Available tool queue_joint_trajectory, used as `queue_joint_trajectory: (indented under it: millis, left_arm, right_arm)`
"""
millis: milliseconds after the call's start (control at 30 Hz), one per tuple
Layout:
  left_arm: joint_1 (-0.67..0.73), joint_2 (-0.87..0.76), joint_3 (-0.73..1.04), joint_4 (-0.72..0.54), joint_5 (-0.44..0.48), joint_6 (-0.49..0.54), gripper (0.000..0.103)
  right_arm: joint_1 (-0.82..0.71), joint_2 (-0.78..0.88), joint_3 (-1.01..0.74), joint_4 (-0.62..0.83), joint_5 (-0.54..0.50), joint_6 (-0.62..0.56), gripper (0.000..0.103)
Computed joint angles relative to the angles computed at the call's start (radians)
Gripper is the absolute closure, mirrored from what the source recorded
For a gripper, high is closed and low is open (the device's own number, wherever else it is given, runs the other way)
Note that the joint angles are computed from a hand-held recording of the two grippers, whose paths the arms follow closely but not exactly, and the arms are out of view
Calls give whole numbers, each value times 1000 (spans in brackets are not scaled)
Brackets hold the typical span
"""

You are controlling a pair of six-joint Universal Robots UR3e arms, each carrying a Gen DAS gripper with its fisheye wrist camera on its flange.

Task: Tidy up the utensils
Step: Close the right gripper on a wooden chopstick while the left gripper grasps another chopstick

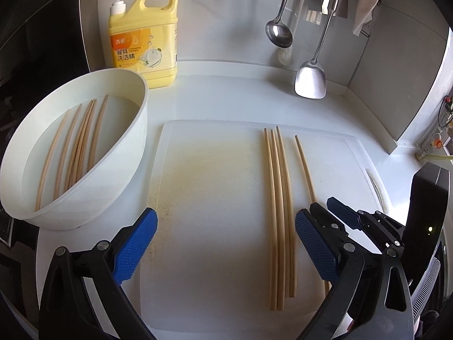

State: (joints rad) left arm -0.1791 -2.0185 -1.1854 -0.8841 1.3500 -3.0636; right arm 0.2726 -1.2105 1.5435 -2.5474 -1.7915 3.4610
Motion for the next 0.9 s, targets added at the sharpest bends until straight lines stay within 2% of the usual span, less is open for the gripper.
queue_joint_trajectory:
  millis: [167,400,700,900]
  left_arm:
    - [-27,-54,50,17,21,10,7]
    - [-49,-178,187,-57,31,-34,7]
    - [-73,-236,235,-48,103,-44,7]
    - [-75,-241,223,-42,103,-43,7]
  right_arm:
    - [-33,-48,65,-12,-8,0,79]
    - [-81,-118,158,-30,-3,-1,79]
    - [-88,-147,203,-51,-6,6,79]
    - [-86,-146,205,-58,-8,9,79]
